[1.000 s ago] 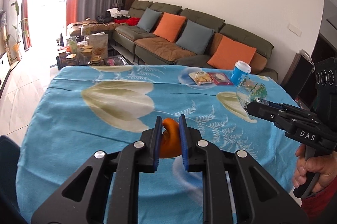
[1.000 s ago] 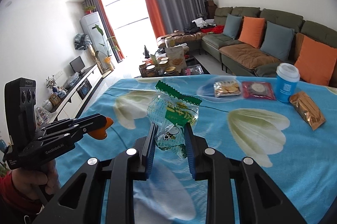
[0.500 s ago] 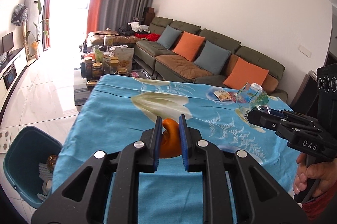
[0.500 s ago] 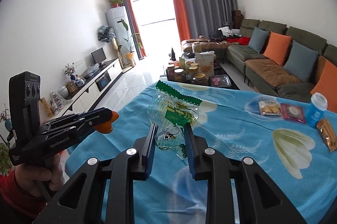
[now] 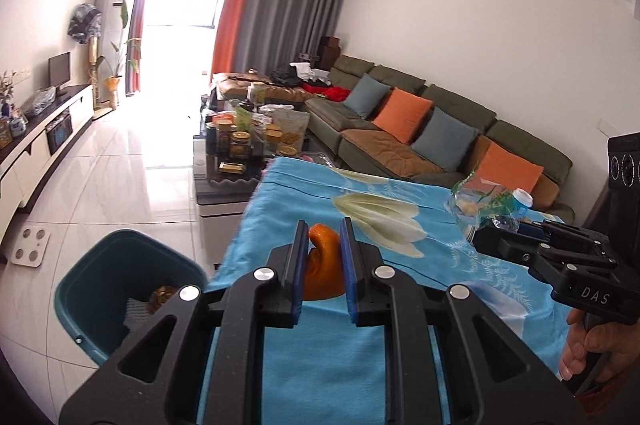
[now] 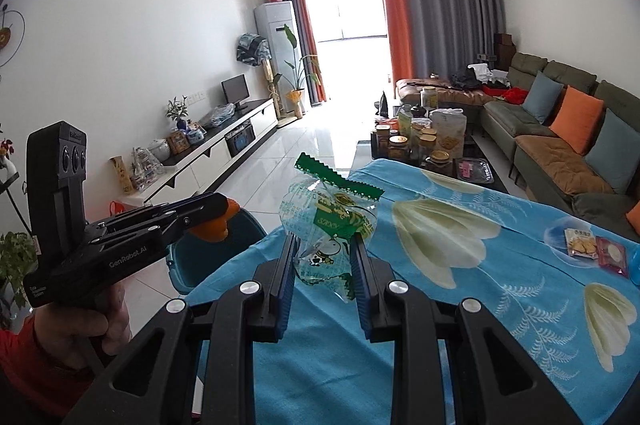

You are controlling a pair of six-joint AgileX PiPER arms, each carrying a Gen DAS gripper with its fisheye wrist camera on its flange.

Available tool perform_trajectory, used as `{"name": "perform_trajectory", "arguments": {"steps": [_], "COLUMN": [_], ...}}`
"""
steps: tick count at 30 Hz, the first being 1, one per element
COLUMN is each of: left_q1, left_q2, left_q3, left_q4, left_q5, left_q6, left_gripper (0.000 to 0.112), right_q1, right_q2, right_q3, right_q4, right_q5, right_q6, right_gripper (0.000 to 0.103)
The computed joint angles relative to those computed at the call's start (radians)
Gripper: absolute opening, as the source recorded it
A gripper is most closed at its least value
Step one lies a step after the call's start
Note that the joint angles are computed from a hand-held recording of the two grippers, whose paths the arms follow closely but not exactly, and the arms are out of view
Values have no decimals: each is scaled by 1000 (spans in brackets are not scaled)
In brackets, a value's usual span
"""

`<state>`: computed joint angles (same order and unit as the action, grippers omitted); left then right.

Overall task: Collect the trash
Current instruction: 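Carry the orange peel and green wrapper over the teal bin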

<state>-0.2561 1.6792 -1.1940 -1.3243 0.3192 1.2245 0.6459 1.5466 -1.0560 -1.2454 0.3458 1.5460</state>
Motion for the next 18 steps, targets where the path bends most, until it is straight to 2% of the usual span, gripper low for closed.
{"name": "perform_trajectory", "arguments": {"steps": [5,11,18], "left_q1": [86,185,291], "left_q2": [-49,-78,-59], "left_q3": [58,92,97], "left_q4": [-47,-61,-46], "left_q5": [12,38,59], "left_q6": [49,66,64], "left_gripper": [16,16,16], "right_q1": [15,21,41], "right_q2": [66,157,273], "right_q3": [-92,-218,-396], "right_q4": [94,282,527], "right_q5": [-21,-44,-15], "right_q6": [-123,-346,-629], "right_gripper": [25,25,25]}}
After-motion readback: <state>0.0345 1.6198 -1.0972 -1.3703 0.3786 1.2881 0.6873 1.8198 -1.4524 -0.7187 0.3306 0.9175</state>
